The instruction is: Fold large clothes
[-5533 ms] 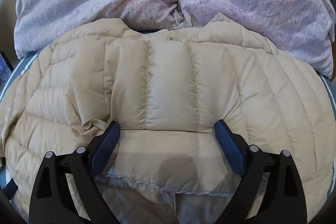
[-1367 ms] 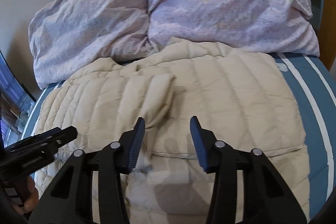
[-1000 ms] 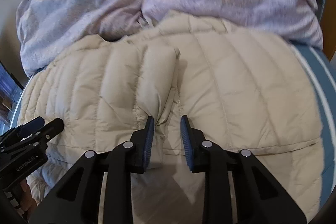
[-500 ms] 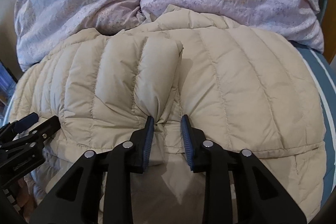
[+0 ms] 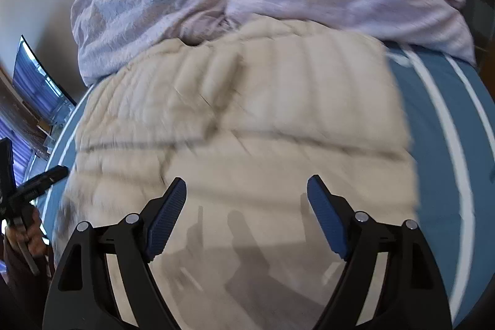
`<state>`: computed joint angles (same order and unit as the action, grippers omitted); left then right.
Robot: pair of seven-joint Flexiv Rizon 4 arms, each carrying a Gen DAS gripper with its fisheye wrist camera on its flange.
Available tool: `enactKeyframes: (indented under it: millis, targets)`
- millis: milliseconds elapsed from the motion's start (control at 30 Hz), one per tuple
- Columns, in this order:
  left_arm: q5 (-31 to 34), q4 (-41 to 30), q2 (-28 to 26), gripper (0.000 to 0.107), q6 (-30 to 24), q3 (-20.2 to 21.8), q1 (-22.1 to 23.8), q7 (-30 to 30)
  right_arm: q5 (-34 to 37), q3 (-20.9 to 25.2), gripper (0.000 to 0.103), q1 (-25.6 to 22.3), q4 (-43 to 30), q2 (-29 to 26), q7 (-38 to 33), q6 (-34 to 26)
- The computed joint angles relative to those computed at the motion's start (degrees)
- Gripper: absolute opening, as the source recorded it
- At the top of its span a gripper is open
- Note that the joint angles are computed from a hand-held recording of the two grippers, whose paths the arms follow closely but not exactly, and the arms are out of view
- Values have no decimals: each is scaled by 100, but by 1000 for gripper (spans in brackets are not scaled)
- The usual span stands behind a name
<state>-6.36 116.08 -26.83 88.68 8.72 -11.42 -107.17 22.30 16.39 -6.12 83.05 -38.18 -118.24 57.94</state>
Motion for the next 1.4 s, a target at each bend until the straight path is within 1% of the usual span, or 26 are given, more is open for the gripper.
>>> enactKeyframes:
  millis: [67,133,167,233,267,367,467,500,567,633,700,767,800,867,900,933,967,1067,1200,1333,1400]
  targets:
    - [-72,496,235,80,271,-241,253,49,120,28,82,-276,202,146,-173,-132]
    - [-234,1006,450,80,573,-730,706,194,219,-20,82,-482,406,289,-341,-222]
    - [-312,1265,540,80,738,-1052,995,285,255,-73,82,-564,512,356,-411,-233]
    - [-389,1622,644,79,972,-1414,1304,369,363,-157,82,-733,647,450,-480,-335]
    - [-394,1807,686,78,1107,-1685,1535,394,470,-155,82,-862,679,490,-553,-460]
    - [-241,2222,737,78,1480,-2343,2130,278,844,-166,82,-1181,823,626,-867,-677]
    - [210,2540,715,75,1825,-2955,2775,-55,1292,-202,82,-1472,1003,758,-1240,-858]
    - [402,2607,701,74,1941,-2966,2819,-213,1448,-225,82,-1558,1046,783,-1352,-932]
    - [488,2735,711,73,2168,-2823,2676,-295,1657,-318,81,-1620,1076,795,-1445,-1046]
    - [754,2849,711,73,2336,-2900,2802,-509,1814,-416,80,-1665,1088,779,-1471,-1162]
    - [914,2884,726,72,2390,-2833,2769,-659,2062,-421,78,-1789,1086,789,-1646,-1294]
    - [991,2908,763,69,2412,-2647,2593,-769,2263,-431,74,-1876,1039,797,-1769,-1555]
    - [1025,2916,782,68,2416,-2561,2510,-832,2340,-446,70,-1896,1017,791,-1831,-1679]
    - [1155,2916,791,66,2427,-2518,2481,-977,2496,-467,67,-1929,983,784,-1980,-1904]
    - [1236,2914,788,64,2432,-2542,2516,-1045,2586,-460,60,-1994,901,744,-2031,-2205]
    - [1326,2921,785,64,2448,-2581,2568,-1109,2655,-480,55,-2026,851,712,-2058,-2427]
    - [1382,2927,784,63,2463,-2584,2564,-1159,2754,-484,55,-2071,804,675,-2110,-2654]
    - [1455,2929,800,62,2463,-2504,2442,-1233,3036,-526,55,-2132,728,614,-2287,-3030]
    - [1511,2909,814,59,2400,-2501,2388,-1277,3364,-593,55,-2234,611,505,-2424,-3463]
    - [1358,2886,822,55,2377,-2286,2079,-1254,3583,-658,54,-2298,547,439,-2488,-3716]
    - [1266,2869,824,48,2347,-2186,1929,-1227,3618,-696,50,-2287,551,437,-2482,-3742]
